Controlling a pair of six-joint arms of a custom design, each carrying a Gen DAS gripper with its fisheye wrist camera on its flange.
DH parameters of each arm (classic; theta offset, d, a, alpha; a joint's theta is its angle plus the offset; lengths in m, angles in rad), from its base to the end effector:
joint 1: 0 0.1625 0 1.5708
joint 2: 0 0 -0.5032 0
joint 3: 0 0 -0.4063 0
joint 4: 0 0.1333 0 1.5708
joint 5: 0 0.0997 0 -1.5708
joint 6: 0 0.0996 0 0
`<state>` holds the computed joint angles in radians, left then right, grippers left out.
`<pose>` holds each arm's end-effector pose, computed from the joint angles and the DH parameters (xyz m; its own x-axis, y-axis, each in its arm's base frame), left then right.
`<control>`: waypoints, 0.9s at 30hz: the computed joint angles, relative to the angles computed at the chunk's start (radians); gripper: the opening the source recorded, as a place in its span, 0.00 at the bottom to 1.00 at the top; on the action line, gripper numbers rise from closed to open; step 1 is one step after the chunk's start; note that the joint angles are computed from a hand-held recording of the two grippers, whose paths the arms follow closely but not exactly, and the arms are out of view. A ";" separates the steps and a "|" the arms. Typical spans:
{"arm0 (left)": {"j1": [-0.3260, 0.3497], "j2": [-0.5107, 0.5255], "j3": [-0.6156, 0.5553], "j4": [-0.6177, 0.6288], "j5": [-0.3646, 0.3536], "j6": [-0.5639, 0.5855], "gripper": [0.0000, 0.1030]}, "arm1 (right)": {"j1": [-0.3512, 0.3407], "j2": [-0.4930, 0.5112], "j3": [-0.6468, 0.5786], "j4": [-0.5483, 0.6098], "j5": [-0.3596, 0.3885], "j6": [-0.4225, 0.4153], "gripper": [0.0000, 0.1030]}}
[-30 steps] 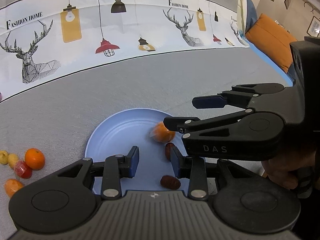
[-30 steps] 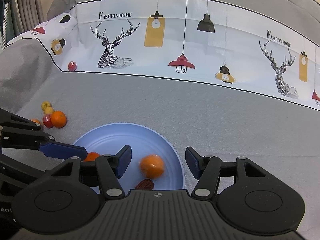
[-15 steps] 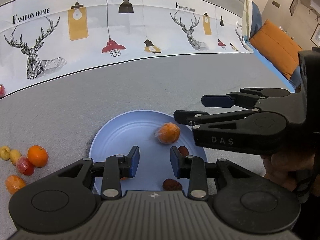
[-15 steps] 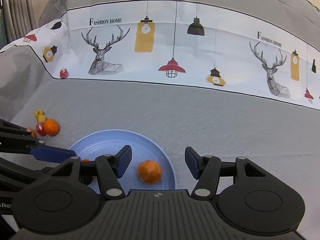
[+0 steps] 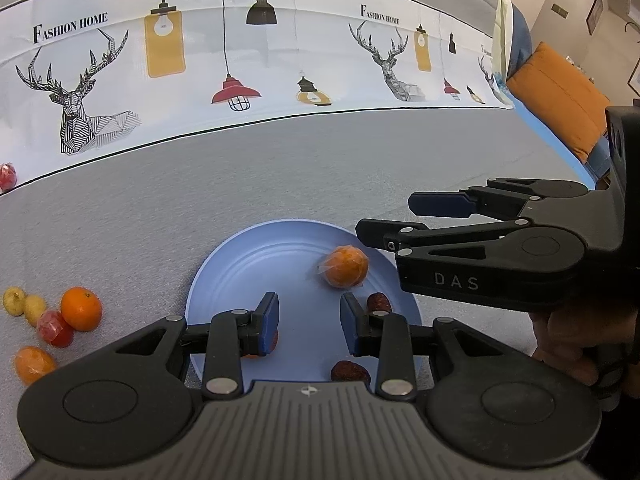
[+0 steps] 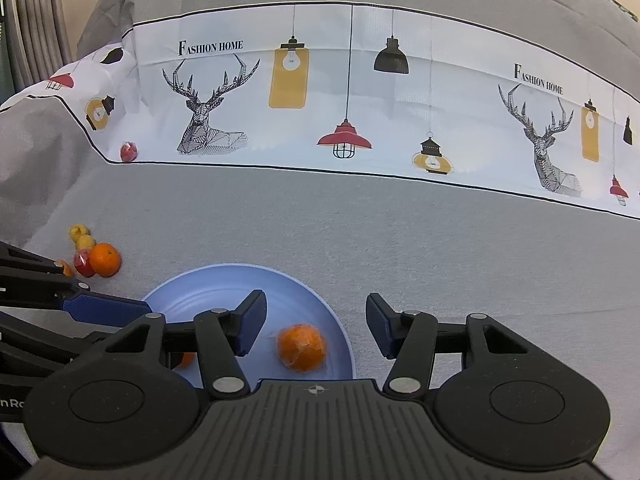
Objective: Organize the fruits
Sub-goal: 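Move both open tools from the plate to the fruit cluster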
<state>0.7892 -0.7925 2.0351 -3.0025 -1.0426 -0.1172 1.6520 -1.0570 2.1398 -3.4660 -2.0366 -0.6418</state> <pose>-0.2912 -0.5540 0.0705 -0.7560 0.4559 -0.4696 0.6076 0.7556 -0.2446 0.1346 -0.5619 0.2530 -0.7011 -0.2081 0.6820 -0.5936 0.7003 -0.3966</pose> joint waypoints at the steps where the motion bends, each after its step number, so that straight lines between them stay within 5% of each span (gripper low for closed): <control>1: 0.000 0.000 0.000 0.001 0.000 0.000 0.36 | 0.000 0.000 0.000 -0.001 0.000 0.000 0.55; 10: 0.004 -0.004 -0.003 0.009 0.032 -0.027 0.36 | 0.001 0.000 -0.001 -0.004 0.004 0.005 0.55; 16: 0.009 -0.013 -0.006 0.022 0.087 -0.072 0.18 | 0.003 0.000 -0.009 0.009 0.032 0.038 0.35; 27: 0.032 -0.062 -0.020 0.055 0.241 -0.276 0.17 | 0.019 0.032 -0.026 0.019 0.099 0.099 0.27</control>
<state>0.8208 -0.8548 2.0154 -2.9477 -0.8013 -0.3936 1.6707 -1.0248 2.1133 -3.4466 -1.9378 -0.5433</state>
